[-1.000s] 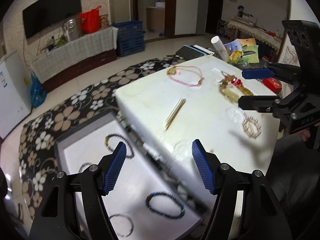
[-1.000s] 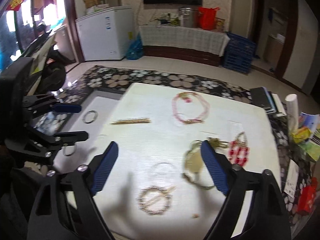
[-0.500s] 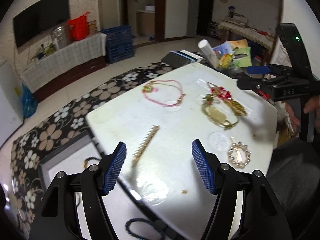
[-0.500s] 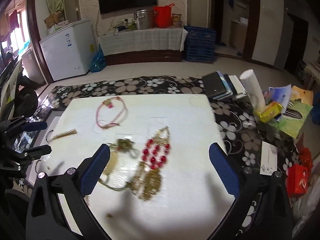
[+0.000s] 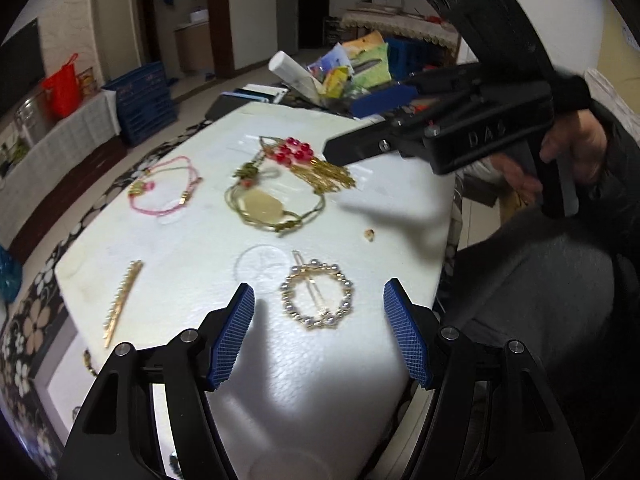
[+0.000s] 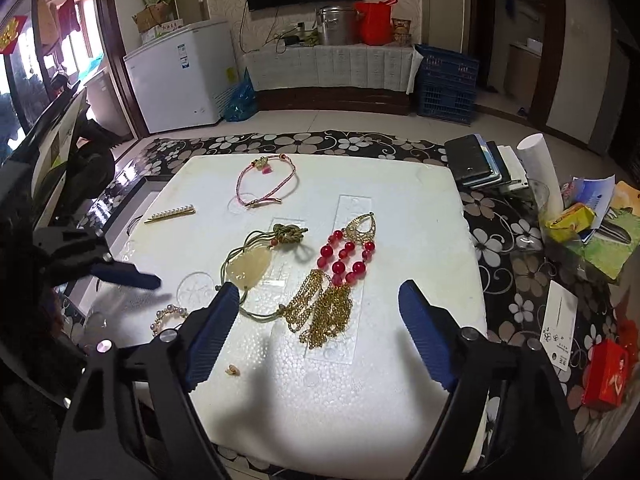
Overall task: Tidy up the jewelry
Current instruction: 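Grasp the pearl ring brooch with the left tool while the right tool grasps the jade pendant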
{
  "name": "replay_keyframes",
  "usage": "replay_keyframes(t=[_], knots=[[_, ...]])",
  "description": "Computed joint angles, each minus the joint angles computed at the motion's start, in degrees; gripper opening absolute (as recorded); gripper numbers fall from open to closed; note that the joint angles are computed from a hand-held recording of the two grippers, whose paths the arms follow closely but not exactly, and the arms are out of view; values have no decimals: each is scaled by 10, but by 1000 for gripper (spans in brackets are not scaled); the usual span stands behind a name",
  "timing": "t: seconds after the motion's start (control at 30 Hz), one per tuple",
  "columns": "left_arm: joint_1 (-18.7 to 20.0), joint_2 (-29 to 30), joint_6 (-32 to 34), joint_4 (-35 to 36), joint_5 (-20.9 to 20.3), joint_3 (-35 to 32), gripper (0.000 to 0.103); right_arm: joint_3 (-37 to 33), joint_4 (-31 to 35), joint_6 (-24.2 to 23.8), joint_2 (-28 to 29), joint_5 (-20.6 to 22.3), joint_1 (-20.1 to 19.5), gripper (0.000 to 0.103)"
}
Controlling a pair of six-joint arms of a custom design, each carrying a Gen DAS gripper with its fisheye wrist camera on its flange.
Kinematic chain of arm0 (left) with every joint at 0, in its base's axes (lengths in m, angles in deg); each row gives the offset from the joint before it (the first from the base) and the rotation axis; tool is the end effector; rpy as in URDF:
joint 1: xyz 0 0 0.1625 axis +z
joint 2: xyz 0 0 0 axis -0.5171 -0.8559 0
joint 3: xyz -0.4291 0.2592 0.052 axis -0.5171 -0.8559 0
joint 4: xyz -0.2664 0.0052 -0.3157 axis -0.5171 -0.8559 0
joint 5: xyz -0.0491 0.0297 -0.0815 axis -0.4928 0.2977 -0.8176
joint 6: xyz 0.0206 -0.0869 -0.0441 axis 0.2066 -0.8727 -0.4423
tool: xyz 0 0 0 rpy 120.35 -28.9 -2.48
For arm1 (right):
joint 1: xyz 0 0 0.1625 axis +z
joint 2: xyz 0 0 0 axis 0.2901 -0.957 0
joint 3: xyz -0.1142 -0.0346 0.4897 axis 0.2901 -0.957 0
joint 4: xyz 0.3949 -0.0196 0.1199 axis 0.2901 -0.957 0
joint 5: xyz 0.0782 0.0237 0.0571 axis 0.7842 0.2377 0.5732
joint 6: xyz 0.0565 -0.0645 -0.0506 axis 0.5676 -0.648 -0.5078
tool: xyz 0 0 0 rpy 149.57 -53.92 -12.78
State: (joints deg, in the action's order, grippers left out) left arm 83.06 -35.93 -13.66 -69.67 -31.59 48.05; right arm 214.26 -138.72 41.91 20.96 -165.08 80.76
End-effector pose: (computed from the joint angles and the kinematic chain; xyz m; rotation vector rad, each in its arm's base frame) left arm -0.2780 -0.5939 0.0479 1.9475 2.2763 -0.0610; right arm 0.1429 -0.5118 0.2249 0.2121 -2.2801 0.9332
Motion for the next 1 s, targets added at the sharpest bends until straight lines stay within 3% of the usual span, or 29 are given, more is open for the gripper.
replay_keyframes(t=[0.23, 0.3, 0.37, 0.43, 1.0], knots=[[-2, 9, 13, -35, 6, 12, 67, 2, -1, 1, -4, 11, -3, 81], [-2, 12, 21, -46, 6, 13, 62, 3, -3, 1, -5, 12, -3, 81], [0, 14, 12, -49, 7, 10, 49, 4, -4, 0, -4, 12, -3, 81], [3, 14, 4, -44, 4, 4, 43, 4, -5, -1, -5, 13, -3, 81], [14, -17, -7, -84, 37, 12, 43, -15, 39, -23, 18, 26, 10, 80]])
